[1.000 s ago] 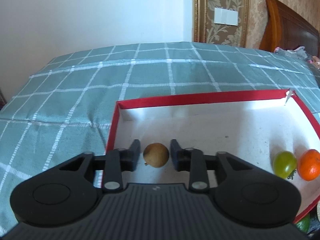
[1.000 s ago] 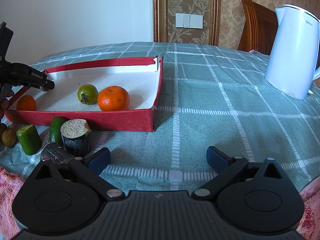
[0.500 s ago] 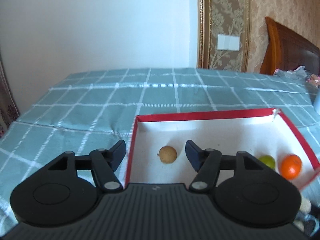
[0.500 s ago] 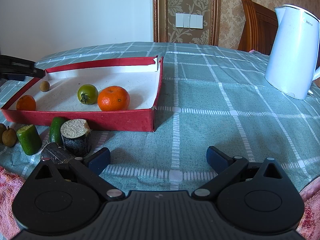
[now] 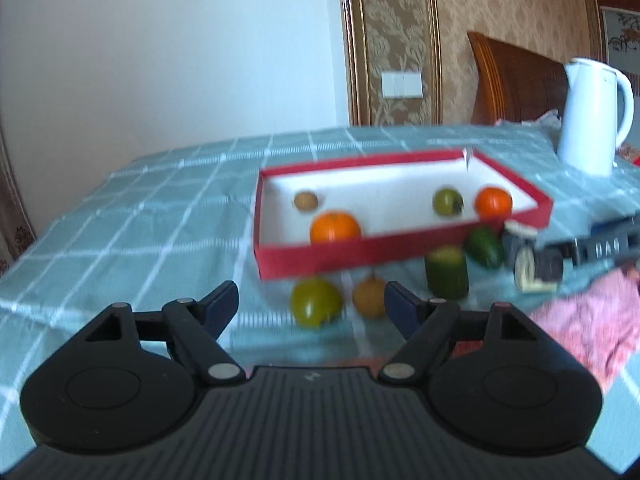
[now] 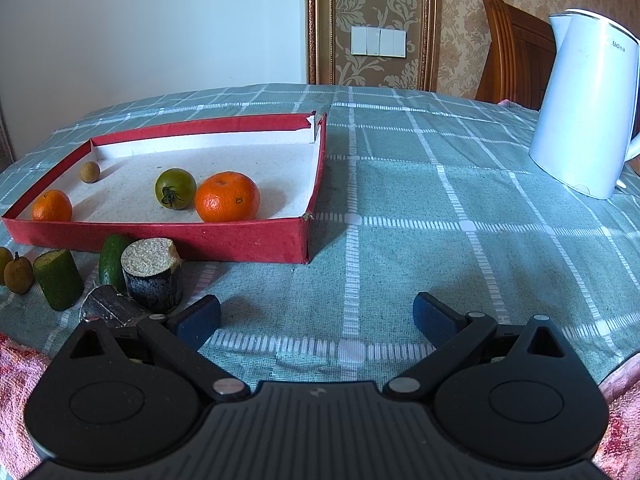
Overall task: Organize fruits
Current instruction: 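Lower the longan into the tray and open the left gripper, then move the right gripper to the dark wooden log and close on it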
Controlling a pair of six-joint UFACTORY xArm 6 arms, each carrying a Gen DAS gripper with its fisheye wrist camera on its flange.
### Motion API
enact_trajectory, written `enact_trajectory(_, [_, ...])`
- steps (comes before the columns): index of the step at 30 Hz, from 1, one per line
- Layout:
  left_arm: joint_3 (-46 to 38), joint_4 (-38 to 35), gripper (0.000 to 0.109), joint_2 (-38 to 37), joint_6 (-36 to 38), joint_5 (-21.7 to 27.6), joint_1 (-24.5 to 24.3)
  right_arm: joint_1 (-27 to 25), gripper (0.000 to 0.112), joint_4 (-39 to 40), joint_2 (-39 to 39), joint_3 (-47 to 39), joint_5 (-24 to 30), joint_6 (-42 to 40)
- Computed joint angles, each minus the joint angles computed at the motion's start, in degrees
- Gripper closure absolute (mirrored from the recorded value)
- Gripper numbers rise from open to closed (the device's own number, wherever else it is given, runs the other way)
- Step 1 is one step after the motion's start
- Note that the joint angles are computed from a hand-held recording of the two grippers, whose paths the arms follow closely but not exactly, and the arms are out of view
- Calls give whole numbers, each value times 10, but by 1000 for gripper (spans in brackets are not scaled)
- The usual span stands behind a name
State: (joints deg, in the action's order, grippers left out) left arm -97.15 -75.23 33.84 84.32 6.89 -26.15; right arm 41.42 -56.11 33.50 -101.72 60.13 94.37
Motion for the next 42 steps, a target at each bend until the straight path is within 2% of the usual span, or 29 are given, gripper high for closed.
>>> enact_trajectory(3, [2, 13, 29, 6, -26, -6, 4, 0, 9, 0, 0, 0, 0, 0])
enact_trajectory(8, [-6, 135, 26, 30, -155, -7, 15, 0, 9, -1, 0, 0, -1, 2])
enact_trajectory(10, [-7, 123, 24, 32, -153, 1, 19, -2, 9, -6, -7, 11, -11, 12])
enact_trajectory(14, [-8, 144, 21, 32, -189, 18, 27, 2, 9, -67, -52, 84, -74, 76])
enact_trajectory(16, [-4, 147, 18, 31, -190, 16, 27, 18, 9, -111, -65, 101, -69, 105])
enact_trajectory(18, [0, 187, 12, 32, -229, 6, 26, 36, 9, -143, -69, 105, -55, 116])
enact_trajectory(20, [4, 231, 9, 33, -279, 1, 27, 44, 9, -159, -69, 101, -67, 108])
enact_trajectory(23, [6, 232, 6, 32, -282, -2, 27, 48, 10, -176, -59, 81, -88, 94])
enact_trajectory(26, [6, 233, 6, 33, -283, -2, 27, 44, 16, -149, -33, 41, -101, 54])
enact_trajectory(28, [6, 230, 6, 33, -280, -2, 27, 38, 27, -125, -16, 19, -108, 36])
enact_trajectory(31, [6, 229, 6, 32, -279, -2, 27, 28, 38, -89, -1, 3, -125, 25])
enact_trajectory(37, [6, 229, 6, 33, -279, -2, 27, 22, 45, -72, 25, -24, -132, 9])
enact_trajectory(40, [6, 227, 6, 33, -278, -2, 26, 18, 61, -52, 37, -40, -139, -1])
enact_trajectory(42, [5, 230, 6, 33, -280, -2, 26, 18, 63, -47, 43, -47, -137, -2])
